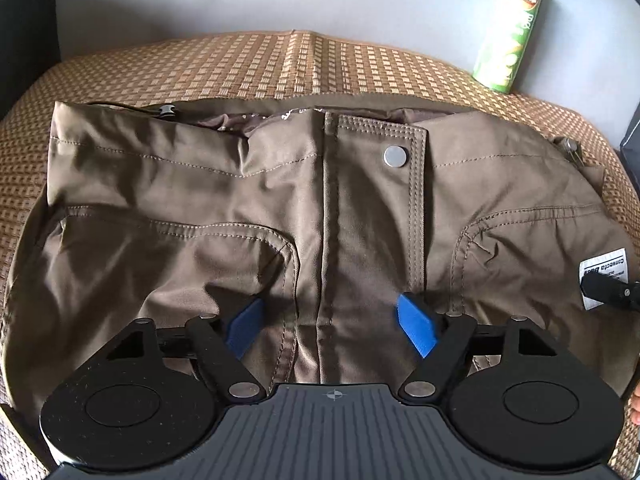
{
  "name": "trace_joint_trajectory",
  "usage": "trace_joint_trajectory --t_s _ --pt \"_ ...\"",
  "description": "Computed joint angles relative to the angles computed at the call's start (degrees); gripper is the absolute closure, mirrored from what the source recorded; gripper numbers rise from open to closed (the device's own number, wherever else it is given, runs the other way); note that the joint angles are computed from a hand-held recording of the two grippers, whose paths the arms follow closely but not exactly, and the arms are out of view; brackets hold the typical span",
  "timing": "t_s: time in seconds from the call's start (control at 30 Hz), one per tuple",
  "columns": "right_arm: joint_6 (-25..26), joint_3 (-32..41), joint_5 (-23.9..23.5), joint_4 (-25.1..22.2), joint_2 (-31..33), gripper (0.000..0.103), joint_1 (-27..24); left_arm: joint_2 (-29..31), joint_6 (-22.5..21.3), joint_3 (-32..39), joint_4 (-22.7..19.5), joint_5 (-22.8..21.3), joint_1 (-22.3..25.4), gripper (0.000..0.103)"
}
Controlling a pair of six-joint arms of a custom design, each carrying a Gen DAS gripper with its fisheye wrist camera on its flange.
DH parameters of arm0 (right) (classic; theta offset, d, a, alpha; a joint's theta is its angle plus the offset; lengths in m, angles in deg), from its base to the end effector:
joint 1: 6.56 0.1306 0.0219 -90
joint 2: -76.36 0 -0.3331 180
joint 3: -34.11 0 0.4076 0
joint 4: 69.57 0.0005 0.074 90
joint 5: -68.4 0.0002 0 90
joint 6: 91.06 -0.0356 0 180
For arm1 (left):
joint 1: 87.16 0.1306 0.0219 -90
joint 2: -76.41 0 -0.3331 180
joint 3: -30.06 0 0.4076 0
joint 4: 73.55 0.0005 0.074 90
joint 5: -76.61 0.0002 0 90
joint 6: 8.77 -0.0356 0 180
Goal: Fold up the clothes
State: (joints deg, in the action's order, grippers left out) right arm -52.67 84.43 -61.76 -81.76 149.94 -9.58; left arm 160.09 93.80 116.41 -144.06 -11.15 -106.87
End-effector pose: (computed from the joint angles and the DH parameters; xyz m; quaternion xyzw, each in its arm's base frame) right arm 0.3852 0.0022 0.2303 0.2433 0.8139 0.4552 0.2667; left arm 0.4075 -0.1480 0.3791 0.0648 0.9790 -0.0718 0.1792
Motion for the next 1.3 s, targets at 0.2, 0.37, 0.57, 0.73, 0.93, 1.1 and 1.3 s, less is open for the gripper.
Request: trace_joint_trajectory --t_s 0.2,0.37,0.57,0.73,0.93,1.1,1.3 --pt "0.1 0.7 0.1 -0.8 0.3 0.036 0.2 0.5 0.4 0.6 -0.2 -0.4 -0.4 0.022" --pt "-0.1 0.9 0.5 -0.7 0.5 0.035 0.6 2.0 -0.9 5.6 -4.0 2.0 1.2 0.042" --pt "-0.3 0.2 -0.5 0.8 0.6 0.034 0.1 1.8 -1.2 4.8 -6.3 1.3 3.6 0.047" --pt "-0.9 -0.5 -0.6 1.8 0.3 0.035 -0.1 1.9 -0.6 2.5 -4.1 -0.4 2.8 0.03" --pt "-1.2 -0.5 -0.5 1.4 0.3 0.035 -0.2 3.9 2.4 6.8 -4.9 0.7 2.7 0.044" --pt "-1.0 -0.4 -0.4 1.0 0.1 0.035 -0.1 9.3 3.1 11.7 -2.3 -2.0 2.7 0.041" --pt "-1.8 -0.5 0.4 1.3 -0.2 0.035 0.3 13.9 2.7 14.2 -2.7 -5.8 2.1 0.035"
